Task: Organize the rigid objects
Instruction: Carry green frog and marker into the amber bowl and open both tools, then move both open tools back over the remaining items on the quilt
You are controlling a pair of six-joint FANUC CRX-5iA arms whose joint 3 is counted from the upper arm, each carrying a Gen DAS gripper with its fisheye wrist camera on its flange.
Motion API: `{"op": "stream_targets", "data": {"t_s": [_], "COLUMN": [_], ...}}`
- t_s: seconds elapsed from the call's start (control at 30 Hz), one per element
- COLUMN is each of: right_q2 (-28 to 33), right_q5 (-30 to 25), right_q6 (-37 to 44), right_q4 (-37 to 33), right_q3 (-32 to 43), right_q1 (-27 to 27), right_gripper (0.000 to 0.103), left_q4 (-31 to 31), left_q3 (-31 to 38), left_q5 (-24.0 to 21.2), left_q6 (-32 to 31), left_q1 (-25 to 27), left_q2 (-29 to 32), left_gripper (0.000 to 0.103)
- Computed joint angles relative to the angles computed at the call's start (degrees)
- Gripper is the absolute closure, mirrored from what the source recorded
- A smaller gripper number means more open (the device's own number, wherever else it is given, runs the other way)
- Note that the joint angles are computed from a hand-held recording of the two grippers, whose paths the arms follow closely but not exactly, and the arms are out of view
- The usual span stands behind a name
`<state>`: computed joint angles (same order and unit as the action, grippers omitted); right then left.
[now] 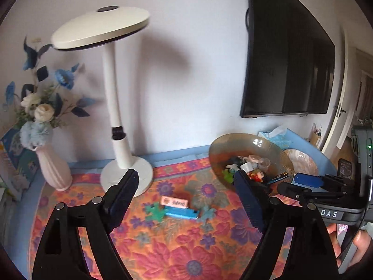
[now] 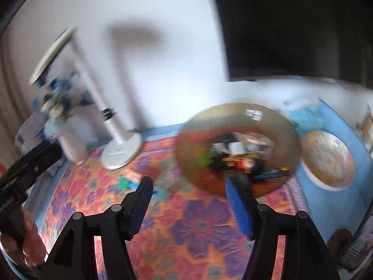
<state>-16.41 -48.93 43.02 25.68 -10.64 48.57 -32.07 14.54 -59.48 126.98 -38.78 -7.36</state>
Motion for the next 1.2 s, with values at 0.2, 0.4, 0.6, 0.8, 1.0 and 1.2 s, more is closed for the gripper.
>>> {"op": "stream_targets", "data": {"t_s": [0.2,0.4,0.6,0.8,1.0,1.2], "right_q2": [3.2,7.8,9.6,11.0,11.5,11.5], "right_q5": [3.3,5.4,2.8,0.4,-0.5,-0.5], "right_q6": [-0.7,-2.9,0.1,0.2,0.2,0.1], "right_q4": [5.0,8.8,0.6,0.1,0.7,0.1], "right_q3": [-6.3,-10.5,-7.2,-5.6,-5.3,-5.2], "right_q1": [9.0,9.4,7.4,7.2,7.5,7.3], "right_gripper": [0.030,0.030,0.020,0.016,0.013,0.013], "left_q4": [-0.3,-0.5,7.8,5.0,5.2,6.1], "left_q3": [-13.2,-21.8,-26.0,-23.9,-23.4,-23.5], "left_q5": [-1.9,-0.8,3.6,0.6,-0.1,0.2], "left_q6": [6.9,11.3,8.3,9.1,7.3,6.2], "left_q1": [3.3,6.3,12.5,9.5,9.3,9.8], "left_q2": [-6.5,-8.6,-10.4,-8.6,-7.7,-7.7], "left_gripper": [0.020,0.020,0.020,0.020,0.019,0.019]}}
